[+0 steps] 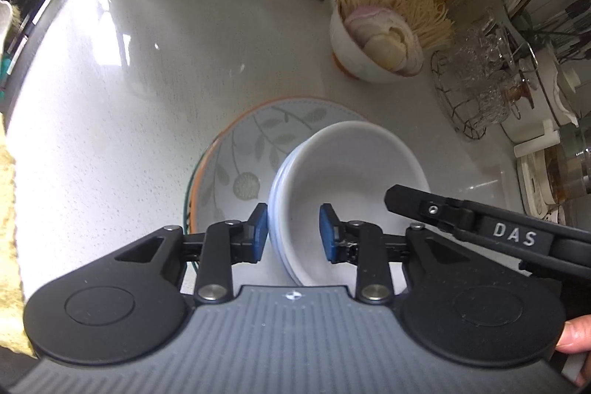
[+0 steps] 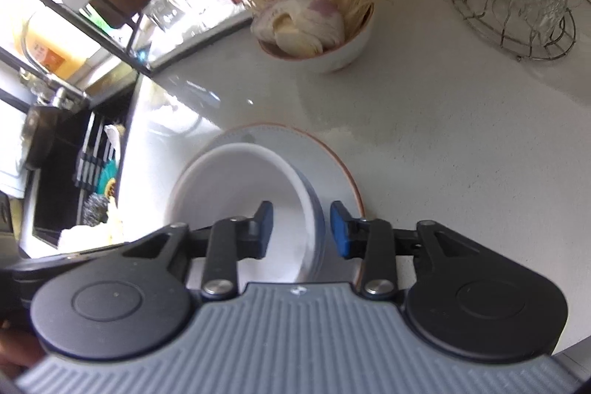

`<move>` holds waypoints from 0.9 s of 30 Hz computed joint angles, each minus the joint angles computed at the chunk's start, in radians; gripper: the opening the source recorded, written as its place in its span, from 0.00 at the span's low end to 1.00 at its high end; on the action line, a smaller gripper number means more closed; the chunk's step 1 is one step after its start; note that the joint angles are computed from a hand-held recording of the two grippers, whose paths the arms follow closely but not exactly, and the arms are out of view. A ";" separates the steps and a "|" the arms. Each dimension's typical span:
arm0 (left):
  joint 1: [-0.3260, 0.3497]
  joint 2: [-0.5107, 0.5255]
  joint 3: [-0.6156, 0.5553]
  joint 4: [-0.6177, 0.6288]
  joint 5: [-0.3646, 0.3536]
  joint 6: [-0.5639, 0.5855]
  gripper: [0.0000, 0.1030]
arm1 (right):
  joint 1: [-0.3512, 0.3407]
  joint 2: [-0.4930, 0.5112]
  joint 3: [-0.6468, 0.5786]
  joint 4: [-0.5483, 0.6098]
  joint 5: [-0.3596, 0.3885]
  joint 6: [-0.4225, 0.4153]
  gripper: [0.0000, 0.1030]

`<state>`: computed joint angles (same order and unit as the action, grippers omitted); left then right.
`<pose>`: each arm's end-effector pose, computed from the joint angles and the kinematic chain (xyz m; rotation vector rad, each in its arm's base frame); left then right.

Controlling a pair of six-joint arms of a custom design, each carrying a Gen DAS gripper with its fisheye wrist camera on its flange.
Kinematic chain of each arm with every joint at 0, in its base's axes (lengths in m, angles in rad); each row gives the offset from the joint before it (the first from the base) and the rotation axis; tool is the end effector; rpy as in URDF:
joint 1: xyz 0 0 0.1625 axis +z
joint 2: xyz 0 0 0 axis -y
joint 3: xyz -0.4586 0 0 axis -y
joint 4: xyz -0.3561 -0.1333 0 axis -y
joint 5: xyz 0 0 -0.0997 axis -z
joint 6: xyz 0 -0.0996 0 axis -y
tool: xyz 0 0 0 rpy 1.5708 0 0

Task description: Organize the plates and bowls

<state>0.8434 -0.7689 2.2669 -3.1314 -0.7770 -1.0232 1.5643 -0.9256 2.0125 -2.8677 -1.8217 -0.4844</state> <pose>-0.1528 -0.4790 0.0628 -0.4076 2.5095 -0.8691 0.1049 -0.5598 0.1401 0.6358 -2.7693 0.2034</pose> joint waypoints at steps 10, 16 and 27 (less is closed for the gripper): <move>-0.163 -0.061 0.006 0.182 0.163 -0.155 0.38 | 0.000 -0.123 0.051 -0.018 0.112 -0.085 0.37; -0.275 -0.091 -0.017 0.373 0.247 -0.284 0.38 | -0.001 -0.215 0.083 -0.042 0.208 -0.165 0.37; -0.446 -0.122 -0.072 0.781 0.337 -0.614 0.39 | -0.042 -0.382 0.153 -0.034 0.366 -0.299 0.37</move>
<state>0.3976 -0.8905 2.1953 -2.3508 -0.4396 -1.6369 1.5227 -1.3075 2.1660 -2.9014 -1.4553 -0.7831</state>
